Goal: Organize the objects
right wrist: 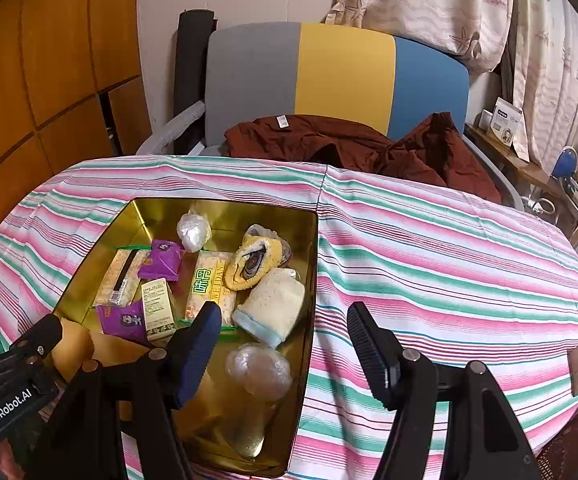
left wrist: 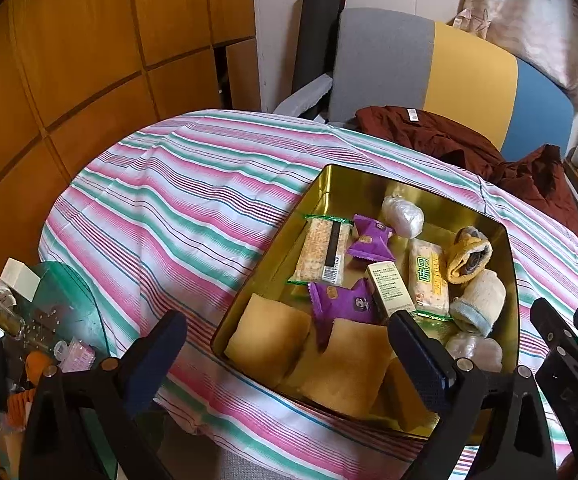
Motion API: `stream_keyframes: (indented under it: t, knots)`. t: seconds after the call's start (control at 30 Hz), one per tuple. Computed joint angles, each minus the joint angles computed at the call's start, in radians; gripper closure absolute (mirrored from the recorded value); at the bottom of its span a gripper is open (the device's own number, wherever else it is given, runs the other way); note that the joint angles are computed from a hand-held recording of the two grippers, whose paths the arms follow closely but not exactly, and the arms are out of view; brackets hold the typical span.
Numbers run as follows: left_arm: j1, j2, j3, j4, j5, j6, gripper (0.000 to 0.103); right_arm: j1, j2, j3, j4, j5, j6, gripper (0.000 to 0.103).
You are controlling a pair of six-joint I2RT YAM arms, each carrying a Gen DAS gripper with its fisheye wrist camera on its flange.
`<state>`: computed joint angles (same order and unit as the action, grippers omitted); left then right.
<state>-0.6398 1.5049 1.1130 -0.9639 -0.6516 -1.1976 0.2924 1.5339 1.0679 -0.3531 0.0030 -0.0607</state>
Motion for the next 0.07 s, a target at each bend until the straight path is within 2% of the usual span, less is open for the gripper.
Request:
stream_keyframes:
  t: [0.07]
  knots:
    - [-0.005, 0.007, 0.006, -0.009, -0.012, -0.006, 0.003, 0.001, -0.001, -0.001, 0.003, 0.000, -0.003, 0.037]
